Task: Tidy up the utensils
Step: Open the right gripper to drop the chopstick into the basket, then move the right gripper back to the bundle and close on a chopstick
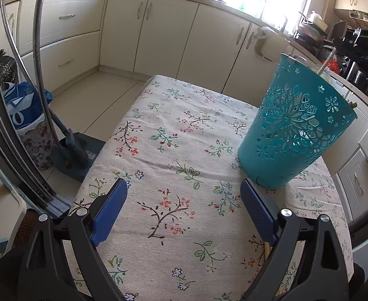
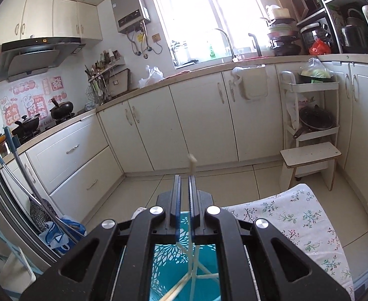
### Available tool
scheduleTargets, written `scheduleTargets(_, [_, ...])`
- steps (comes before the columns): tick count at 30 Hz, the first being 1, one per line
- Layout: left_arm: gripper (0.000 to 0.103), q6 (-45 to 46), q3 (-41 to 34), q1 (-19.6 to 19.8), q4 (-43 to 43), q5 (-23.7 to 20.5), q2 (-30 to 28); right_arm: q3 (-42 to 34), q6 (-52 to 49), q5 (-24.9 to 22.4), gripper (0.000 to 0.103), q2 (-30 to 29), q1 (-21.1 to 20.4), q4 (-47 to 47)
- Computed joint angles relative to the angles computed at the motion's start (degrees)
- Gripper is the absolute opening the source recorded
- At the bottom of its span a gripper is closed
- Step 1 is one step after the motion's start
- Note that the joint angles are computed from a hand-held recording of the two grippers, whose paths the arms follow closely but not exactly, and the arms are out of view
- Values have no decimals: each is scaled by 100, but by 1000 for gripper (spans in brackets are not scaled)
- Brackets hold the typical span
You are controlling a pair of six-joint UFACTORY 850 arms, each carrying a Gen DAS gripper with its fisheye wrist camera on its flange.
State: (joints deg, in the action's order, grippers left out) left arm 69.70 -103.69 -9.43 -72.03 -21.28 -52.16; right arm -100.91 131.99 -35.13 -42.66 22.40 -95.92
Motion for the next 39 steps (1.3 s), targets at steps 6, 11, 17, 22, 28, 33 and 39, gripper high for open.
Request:
scheduleTargets(6, [88, -13, -4, 4, 3, -2, -2, 812, 922, -602, 14, 736, 350, -1124])
scheduleTargets(11, [88, -41, 1, 5, 0, 8, 0, 1657, 1226, -896, 23, 1263, 759, -1283])
scheduleTargets(17, [88, -46, -7, 7, 18, 10, -5, 1926, 0, 418, 24, 932, 884, 592])
scheduleTargets(22, [88, -102, -16, 9, 47, 14, -8, 1713, -1426, 1336, 18, 394, 715, 2533])
scheduleTargets(28, [88, -157, -38, 12, 100, 7, -16, 1372, -2314, 1533, 17, 30, 598, 3556])
scheduleTargets(33, [88, -152, -35, 10, 92, 11, -14, 1082, -3063, 1419, 17, -195, 595, 4198])
scheduleTargets(39, [88, -166, -40, 11, 104, 12, -16, 917, -3629, 1192, 17, -274, 595, 4525])
